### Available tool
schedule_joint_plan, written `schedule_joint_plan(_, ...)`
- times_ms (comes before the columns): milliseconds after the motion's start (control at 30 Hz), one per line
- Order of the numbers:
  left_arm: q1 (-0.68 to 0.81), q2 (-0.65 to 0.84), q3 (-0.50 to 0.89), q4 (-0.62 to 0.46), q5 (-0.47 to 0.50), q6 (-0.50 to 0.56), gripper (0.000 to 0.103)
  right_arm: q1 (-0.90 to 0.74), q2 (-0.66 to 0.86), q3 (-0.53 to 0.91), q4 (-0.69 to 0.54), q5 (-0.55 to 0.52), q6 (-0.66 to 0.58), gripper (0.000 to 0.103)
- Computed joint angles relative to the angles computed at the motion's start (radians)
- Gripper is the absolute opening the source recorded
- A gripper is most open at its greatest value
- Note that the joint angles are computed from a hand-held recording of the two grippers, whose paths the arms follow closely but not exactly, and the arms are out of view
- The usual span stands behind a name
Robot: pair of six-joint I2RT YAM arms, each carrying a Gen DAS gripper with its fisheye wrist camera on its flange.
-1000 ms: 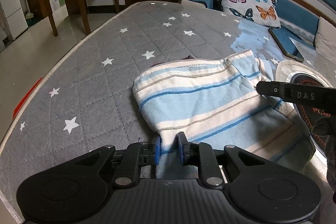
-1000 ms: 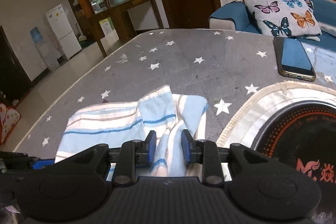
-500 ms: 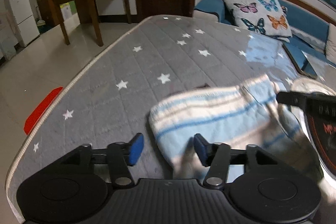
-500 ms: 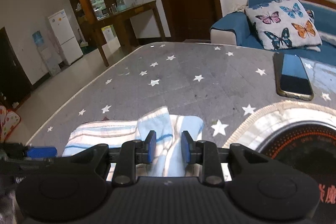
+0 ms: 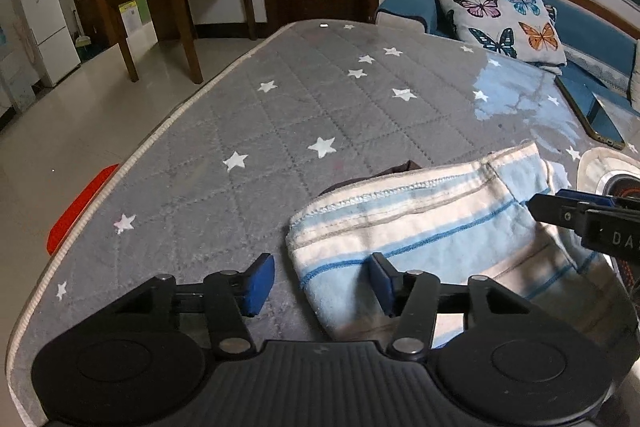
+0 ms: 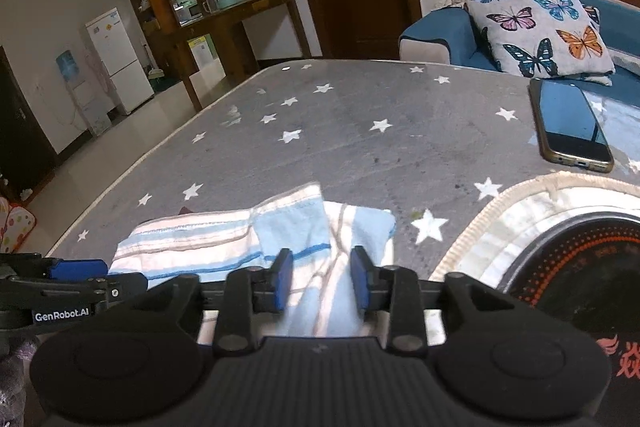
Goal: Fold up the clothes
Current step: 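Drag the folded shirt with the left gripper across the table away from the cooktop, then open the left gripper and release the folded shirt on the table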
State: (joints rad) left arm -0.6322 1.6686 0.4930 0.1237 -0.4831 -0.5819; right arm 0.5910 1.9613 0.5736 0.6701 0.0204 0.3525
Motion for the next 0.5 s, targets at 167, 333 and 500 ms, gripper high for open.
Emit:
schedule_joint_plan(167,0.012,-0.017,-0.012,-0.014,0.001,-0.008,0.057,0.015,-0.015,-0.011,0.001,0.005,-0.027,0.034)
schedule_joint_plan(333,-0.008,-0.033,-0.017,-0.036,-0.02,-0.02,0.057,0.026,-0.103,-0.072,0.002,0.023,-0.064,0.034)
schedule_joint_plan(500,-0.024,-0.045,-0.023,-0.055,-0.035,-0.041,0.06,0.02,-0.198,-0.124,-0.027,-0.027,-0.089,0.034)
